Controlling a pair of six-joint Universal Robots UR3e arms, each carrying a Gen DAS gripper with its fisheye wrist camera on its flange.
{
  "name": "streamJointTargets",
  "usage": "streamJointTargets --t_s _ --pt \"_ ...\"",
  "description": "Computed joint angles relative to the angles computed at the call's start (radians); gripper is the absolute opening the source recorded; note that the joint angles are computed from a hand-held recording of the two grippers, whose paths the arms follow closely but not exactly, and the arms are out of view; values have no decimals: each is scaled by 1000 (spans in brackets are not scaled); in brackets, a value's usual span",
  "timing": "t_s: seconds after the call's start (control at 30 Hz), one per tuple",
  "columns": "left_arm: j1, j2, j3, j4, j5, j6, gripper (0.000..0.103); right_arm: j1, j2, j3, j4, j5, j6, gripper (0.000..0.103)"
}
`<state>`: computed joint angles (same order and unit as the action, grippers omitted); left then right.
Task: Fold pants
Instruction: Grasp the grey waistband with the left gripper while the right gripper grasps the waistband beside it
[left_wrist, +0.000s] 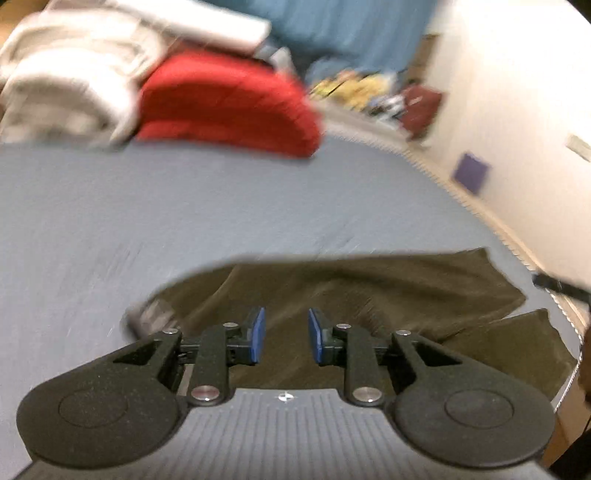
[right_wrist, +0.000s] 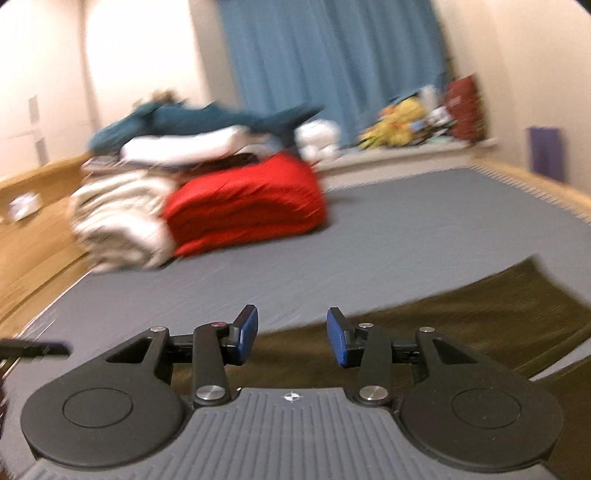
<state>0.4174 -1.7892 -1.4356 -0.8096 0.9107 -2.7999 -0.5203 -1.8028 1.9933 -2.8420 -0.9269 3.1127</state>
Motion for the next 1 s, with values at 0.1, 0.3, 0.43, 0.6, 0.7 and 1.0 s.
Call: streamJointTargets --t_s 0.1,0.3,0.43,0.6,0.7,1.0 --pt "32 -33 0 38 55 5 26 135 0 20 58 -61 -110 43" --pt "81 -189 185 -37 65 -88 27 313 61 25 68 -7 -303 43" --pt "57 -327 350 -101 145 -113 29 408 109 16 72 -9 -379 43" --pt "62 -442 499 -211 180 -151 40 482 120 63 65 17 -407 43" --pt "57 -499 598 -284 190 -166 48 559 171 52 31 2 -435 43" --pt "51 -549 666 -340 203 -145 64 727 268 -14 64 -18 -492 43"
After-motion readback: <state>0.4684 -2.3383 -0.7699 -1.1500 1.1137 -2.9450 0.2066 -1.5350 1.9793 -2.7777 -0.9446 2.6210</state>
